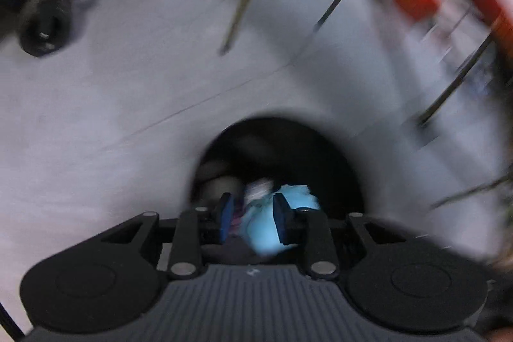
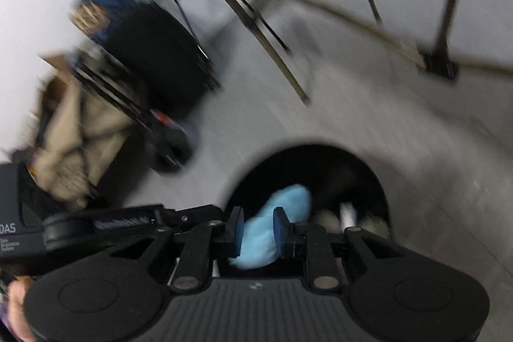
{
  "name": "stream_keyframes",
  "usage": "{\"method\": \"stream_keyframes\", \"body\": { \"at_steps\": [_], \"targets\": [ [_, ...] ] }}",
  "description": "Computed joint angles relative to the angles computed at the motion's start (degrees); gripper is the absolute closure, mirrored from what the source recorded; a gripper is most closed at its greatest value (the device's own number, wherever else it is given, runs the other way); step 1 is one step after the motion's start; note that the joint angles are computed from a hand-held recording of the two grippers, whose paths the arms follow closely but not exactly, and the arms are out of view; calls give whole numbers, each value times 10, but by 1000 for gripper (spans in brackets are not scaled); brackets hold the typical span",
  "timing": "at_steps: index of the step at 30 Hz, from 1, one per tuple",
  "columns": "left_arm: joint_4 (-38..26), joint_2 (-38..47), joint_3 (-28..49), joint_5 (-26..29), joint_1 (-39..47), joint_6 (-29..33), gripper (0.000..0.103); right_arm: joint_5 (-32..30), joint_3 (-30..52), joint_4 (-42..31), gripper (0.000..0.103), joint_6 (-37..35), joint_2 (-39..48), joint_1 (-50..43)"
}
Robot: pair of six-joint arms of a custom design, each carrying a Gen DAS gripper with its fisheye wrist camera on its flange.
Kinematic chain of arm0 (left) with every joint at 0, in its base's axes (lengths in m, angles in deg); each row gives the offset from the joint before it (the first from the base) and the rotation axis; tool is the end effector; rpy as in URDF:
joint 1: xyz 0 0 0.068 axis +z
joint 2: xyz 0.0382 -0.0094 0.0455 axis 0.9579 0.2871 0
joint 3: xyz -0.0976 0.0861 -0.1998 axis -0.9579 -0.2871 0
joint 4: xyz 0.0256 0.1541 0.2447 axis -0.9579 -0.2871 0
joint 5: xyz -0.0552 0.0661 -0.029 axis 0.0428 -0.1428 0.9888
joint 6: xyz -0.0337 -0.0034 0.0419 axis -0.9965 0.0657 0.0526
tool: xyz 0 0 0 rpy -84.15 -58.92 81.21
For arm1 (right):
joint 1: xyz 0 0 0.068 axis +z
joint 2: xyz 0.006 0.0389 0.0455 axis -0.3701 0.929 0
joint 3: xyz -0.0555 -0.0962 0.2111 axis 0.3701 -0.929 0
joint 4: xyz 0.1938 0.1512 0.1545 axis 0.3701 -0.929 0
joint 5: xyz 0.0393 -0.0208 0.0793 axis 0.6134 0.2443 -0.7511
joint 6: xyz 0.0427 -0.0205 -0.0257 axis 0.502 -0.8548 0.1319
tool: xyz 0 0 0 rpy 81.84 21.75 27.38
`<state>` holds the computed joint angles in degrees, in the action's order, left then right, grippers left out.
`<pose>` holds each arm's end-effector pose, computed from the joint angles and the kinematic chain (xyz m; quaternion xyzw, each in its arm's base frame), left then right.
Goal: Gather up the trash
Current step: 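Carry the blue plush toy over the bin and open both tools, then raise both open tools from the bin back toward the table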
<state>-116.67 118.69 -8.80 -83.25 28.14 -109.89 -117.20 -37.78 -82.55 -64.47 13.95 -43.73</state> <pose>0.1538 -0.1425 0.1651 -0.2363 0.9527 -0.0630 0.1805 0.2387 -0.0725 0.1482 -0.1159 0.9360 0.3002 0.1424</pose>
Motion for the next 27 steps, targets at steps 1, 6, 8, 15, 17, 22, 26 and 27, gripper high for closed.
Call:
{"method": "stream_keyframes", "body": {
  "at_steps": [1,6,8,15,17,22,26,27],
  "targets": [
    [1,40,4,11,1,6,73,22,-11,12,83,-2,6,2],
    [11,41,-15,39,-2,52,69,90,-29,43,73,-49,32,6],
    [1,19,-19,29,-3,58,62,110,-37,53,68,-58,27,13],
    [-18,27,5,-6,-42,38,45,125,-45,55,60,-70,-15,43],
    [-17,23,3,-9,-43,39,45,121,-47,46,60,-76,-35,48],
    [-61,-8,38,-76,-85,4,44,64,-42,-4,60,-136,-128,9],
    [-113,-17,104,-197,-171,-44,40,-30,15,-107,59,-248,-186,-92],
    [-134,-4,132,-245,-205,-67,40,-60,46,-149,59,-290,-181,-129]
  ]
}}
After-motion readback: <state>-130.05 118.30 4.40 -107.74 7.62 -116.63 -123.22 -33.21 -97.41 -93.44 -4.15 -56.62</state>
